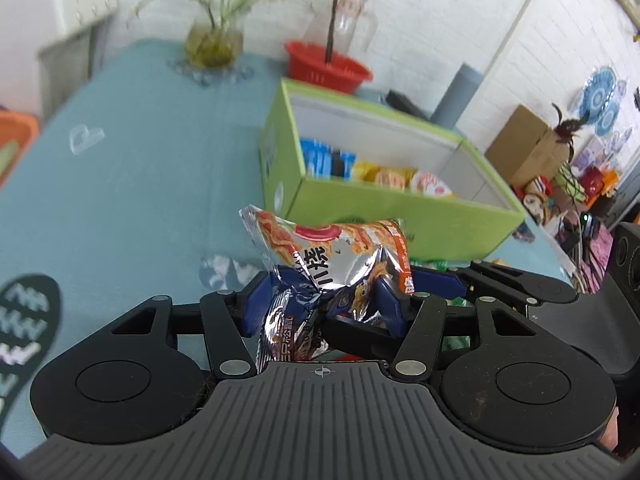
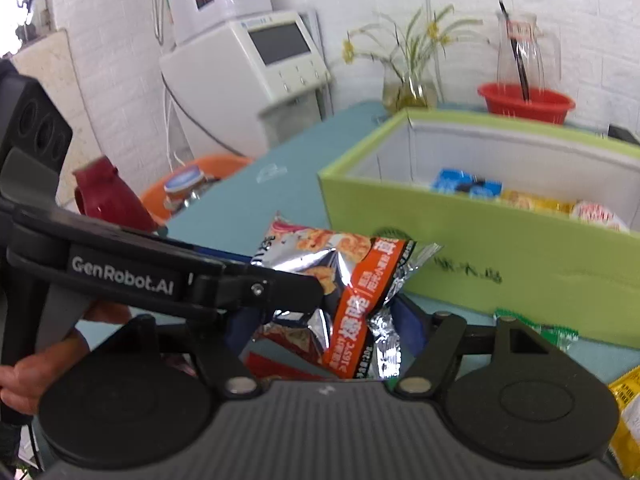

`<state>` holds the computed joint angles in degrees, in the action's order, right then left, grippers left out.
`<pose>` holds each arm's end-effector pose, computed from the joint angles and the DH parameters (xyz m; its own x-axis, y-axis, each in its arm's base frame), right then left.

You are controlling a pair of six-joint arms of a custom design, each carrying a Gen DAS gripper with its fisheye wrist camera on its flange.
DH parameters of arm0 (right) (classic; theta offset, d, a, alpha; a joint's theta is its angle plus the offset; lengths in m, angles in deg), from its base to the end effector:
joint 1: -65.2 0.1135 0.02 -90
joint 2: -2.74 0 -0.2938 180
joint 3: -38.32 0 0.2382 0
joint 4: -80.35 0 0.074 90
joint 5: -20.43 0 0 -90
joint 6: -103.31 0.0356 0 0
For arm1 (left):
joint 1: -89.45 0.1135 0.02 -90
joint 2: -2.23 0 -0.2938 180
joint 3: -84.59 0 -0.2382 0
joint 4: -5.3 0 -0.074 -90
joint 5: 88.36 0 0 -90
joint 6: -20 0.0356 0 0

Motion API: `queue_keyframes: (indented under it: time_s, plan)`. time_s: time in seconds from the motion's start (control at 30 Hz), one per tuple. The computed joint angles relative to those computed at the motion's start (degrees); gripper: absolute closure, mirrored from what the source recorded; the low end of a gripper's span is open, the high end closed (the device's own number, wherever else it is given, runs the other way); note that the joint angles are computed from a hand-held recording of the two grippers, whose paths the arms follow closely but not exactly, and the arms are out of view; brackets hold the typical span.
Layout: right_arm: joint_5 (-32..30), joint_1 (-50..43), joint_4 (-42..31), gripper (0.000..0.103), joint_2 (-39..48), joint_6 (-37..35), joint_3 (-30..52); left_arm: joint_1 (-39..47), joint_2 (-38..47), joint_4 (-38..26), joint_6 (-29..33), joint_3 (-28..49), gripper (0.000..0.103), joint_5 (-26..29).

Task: Organize snacks
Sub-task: 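Carry the silver-orange chip bag into the green box and release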

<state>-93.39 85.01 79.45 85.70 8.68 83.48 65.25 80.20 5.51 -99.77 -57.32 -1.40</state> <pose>0.2354 0.1001 0.1925 -0.5374 -0.2721 -0.7983 -0.6521 0.7343 0.1887 0.2068 -0.0909 0.1782 -0.6902 -0.2334 -0.6850 0.0339 0.9351 -0.3528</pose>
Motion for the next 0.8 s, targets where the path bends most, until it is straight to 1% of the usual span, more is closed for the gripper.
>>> queue_keyframes:
  time_s: [0.07,0.13,0.17,0.23,0.37,0.43,0.53,0.63,0.7,0.8]
  plan:
    - [1.42,1.67,1.28,0.031,-2.99,0.90,-0.26,-1.73,-5.08,-3.98,-0.07,0.93,0.063,-3.88]
    - [1.14,1.90,1.69,0.031,-4.35,1.85,0.51,-2.92,-8.05,-6.89,0.06,2.31,0.063,-6.47]
    - [0.50,1.50,1.67,0.031,-4.56,2.31,0.89,-3.46,-8.55,-7.67,0.41,2.96,0.063,-7.33]
    - [-0.27,0.31,1.22,0.031,-4.69,2.78,1.19,-3.81,-7.48,-8.25,0.25,4.34,0.062,-7.25]
    - [0.27,-3.48,0.42,0.031,-4.03,1.83,2.47,-3.65,-0.64,-6.64,1.84,9.63,0.062,-5.00]
    - [-0.77,-6.57,-1.62,0.031,-2.17,0.97,6.38,-2.47,3.60,-5.58,3.71,14.05,0.062,-2.90]
    - [-2.60,-10.14,-5.10,0.031,2.97,0.05,14.39,-0.19,9.67,-6.36,6.10,21.96,0.062,-0.31]
    - [-2.68,-11.40,-8.06,0.031,9.01,-0.80,21.91,1.75,15.31,-7.56,7.69,28.38,0.061,1.17]
    - [-2.55,-11.55,-9.25,0.031,12.47,-1.22,24.93,3.12,18.45,-8.32,8.02,31.03,0.061,2.31]
    - [-1.62,-11.14,-9.56,0.031,16.31,-2.16,26.86,4.63,22.52,-8.07,8.39,32.87,0.061,3.84]
